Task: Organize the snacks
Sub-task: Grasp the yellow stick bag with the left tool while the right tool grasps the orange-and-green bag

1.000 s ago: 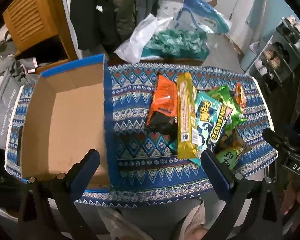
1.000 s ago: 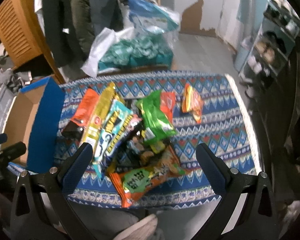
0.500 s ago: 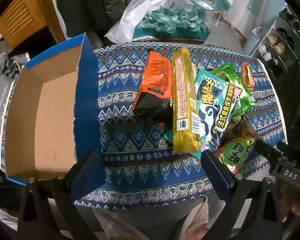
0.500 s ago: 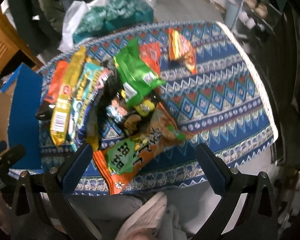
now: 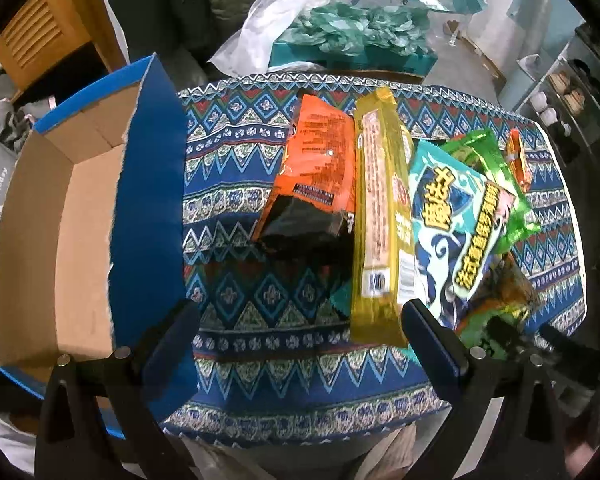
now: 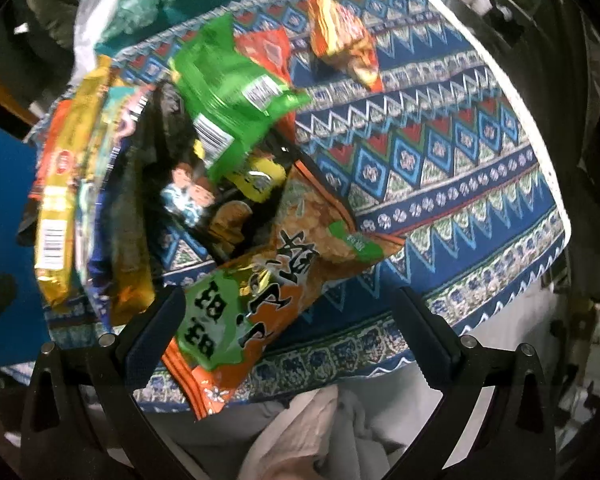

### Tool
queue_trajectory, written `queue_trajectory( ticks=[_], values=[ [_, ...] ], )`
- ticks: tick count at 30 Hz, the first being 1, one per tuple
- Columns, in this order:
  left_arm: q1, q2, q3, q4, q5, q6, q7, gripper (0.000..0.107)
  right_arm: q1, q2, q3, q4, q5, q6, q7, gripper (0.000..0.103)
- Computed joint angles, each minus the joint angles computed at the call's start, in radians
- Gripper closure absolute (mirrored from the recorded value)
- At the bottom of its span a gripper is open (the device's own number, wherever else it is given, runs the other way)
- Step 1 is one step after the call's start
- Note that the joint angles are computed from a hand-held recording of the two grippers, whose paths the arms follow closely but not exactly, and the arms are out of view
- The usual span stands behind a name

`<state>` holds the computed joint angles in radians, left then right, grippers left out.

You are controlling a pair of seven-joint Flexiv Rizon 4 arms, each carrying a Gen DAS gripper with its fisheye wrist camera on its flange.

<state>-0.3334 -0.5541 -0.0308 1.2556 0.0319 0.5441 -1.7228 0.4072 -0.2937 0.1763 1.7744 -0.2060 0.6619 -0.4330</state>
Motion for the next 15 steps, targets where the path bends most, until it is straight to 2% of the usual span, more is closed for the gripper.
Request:
queue_trajectory(
  ticks=[9,13,15],
  values=[
    [-0.008,-0.107,-0.002,-0.156,-0.017,-0.063,-0.010,0.005,-0.018,-0.061,-0.009,-0.008,0.059,0.073,0.019,0.003],
    [-0.015,-0.155,0.000,-0.229,-0.023,-0.105,-0.009,0.005,-0.031,-0.090,-0.004,-0.025,0.087,0.101,-0.004,0.012],
    [-0.018,-0.174,0.000,-0.256,-0.031,-0.125,-0.017,0.005,-0.036,-0.103,-0.004,-0.033,0.098,0.118,-0.018,0.020]
  ],
)
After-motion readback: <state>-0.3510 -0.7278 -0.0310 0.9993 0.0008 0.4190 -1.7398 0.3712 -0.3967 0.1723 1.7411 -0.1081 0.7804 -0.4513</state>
